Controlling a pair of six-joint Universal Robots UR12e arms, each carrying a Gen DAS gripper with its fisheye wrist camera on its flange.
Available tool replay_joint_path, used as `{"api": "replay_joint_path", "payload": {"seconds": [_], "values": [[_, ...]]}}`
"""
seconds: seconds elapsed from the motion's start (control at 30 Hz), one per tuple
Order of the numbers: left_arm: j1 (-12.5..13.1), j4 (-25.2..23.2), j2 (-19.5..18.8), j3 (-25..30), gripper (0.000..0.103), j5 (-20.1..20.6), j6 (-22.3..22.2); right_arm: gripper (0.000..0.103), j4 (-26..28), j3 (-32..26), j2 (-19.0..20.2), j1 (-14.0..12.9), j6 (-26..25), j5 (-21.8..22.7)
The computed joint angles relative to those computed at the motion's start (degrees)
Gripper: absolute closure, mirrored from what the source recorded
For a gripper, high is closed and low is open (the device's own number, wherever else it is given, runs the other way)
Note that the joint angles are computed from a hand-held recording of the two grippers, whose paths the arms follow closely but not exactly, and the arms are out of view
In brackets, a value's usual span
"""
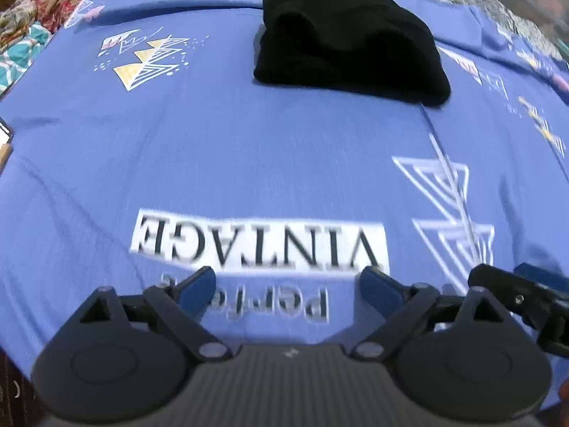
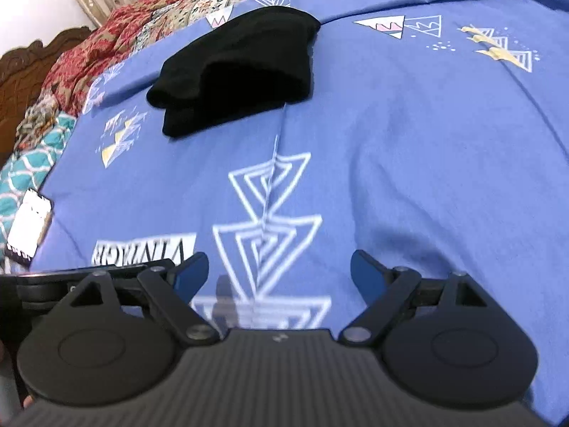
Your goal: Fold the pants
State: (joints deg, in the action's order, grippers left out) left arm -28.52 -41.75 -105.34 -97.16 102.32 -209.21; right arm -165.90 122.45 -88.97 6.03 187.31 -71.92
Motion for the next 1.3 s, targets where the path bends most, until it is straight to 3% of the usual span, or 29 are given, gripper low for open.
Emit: {"api": "replay_joint_path", "payload": {"seconds": [0.23,0.57,0.9,1.3], "values": [[-1.4,-0.3,1.1,-1.4,0.007,1.6,1.2,0.014,1.2,1.6,-1.7,0.2,-0.8,-0.4],[-1.6,-0.7,1.1,-1.6,0.000,1.2,1.3,0.009,0.5,1.9,-1.7,0.9,2.7,-0.5],[-1.5,-0.5,1.2,-1.8,0.000,0.8,1.5,0.000,0.4,2.1,-1.5,0.4,2.7,1.4],[-1.7,-1.6,0.9,-1.2,0.000,1.4,1.4,0.000,-1.4,3.2,-1.7,-1.3,5.2,5.3]]}}
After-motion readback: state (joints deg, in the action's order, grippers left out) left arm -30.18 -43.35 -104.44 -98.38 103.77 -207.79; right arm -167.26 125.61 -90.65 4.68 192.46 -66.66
